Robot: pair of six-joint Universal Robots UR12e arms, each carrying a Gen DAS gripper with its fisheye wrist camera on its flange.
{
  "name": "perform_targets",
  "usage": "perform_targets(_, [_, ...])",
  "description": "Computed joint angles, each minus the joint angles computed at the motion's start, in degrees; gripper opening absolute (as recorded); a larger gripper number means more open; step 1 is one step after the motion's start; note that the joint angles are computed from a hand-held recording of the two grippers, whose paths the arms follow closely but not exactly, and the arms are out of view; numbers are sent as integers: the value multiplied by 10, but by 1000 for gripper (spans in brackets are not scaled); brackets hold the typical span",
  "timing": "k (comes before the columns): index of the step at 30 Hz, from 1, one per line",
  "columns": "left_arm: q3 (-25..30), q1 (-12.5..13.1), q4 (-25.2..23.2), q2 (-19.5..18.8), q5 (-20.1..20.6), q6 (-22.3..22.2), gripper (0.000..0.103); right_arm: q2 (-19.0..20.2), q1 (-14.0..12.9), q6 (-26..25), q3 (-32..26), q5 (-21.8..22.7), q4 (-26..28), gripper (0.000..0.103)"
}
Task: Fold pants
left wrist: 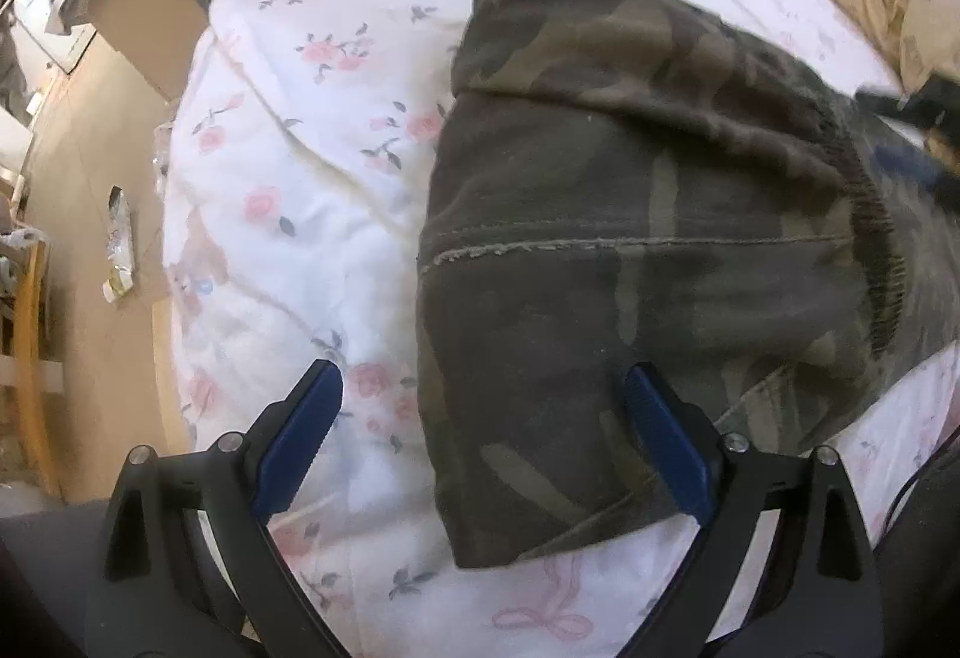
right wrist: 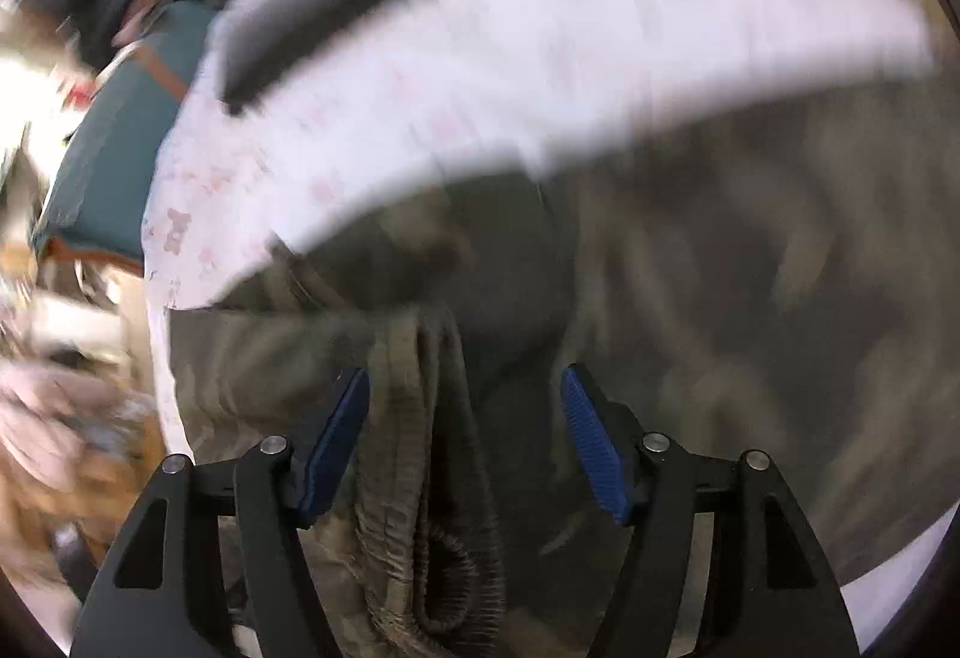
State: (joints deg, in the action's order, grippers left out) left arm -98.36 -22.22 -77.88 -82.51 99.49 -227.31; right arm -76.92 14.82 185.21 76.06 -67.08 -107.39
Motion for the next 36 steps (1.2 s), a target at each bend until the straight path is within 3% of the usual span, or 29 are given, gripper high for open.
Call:
perform_targets(2, [-7,3,11,6,3,-10,94,11,13,-74,-42,-12,13,68])
perform_targets(5, [-24,21,25,18,-39,-15,92,59,54,-226,-148,-21,125,68])
perform_targets(8, [-40,32,43,26,-74,-22,81,104,85,-289,-215,-10,178,58])
perform_targets(11, [-56,37,74,33,-105,-16,70,155,110,-321,-283,-9,249,46])
perform_targets(13, [-63,41,89,34,-116,-21,67,172,124,-342,-298,-23,259,44])
perform_targets(15, [-82,55,112,42,-145,-19,56,176,134,-362,-294,-42,251,42])
perform_targets(17, [-102,70,135,50,-167,-7,41,186,142,-380,-302,-59,255,20])
perform_targets(18, [-103,70,138,50,-168,0,37,190,141,-391,-310,-60,266,0])
perform_targets(20, [-99,67,139,50,-170,4,12,185,142,-414,-302,-60,248,0])
perform_targets(21, [-94,65,136,50,-167,12,12,180,140,-426,-297,-52,231,0])
perform_targets(23, [-92,64,132,51,-169,18,10,179,133,-400,-302,-30,193,0])
perform_targets(25, [-87,61,127,49,-161,25,9,199,123,-382,-344,2,221,0])
perform_targets(30, [-64,50,97,39,-146,18,10,226,141,-386,-365,-60,225,0])
perform_targets(32, [-53,47,81,30,-142,-3,18,225,148,-389,-349,-90,212,1])
perform_targets(34, [-49,47,72,29,-146,-15,20,220,147,-388,-345,-93,218,3])
perform_targets(36, [-44,49,69,30,-143,-6,20,195,137,-397,-315,-79,190,4])
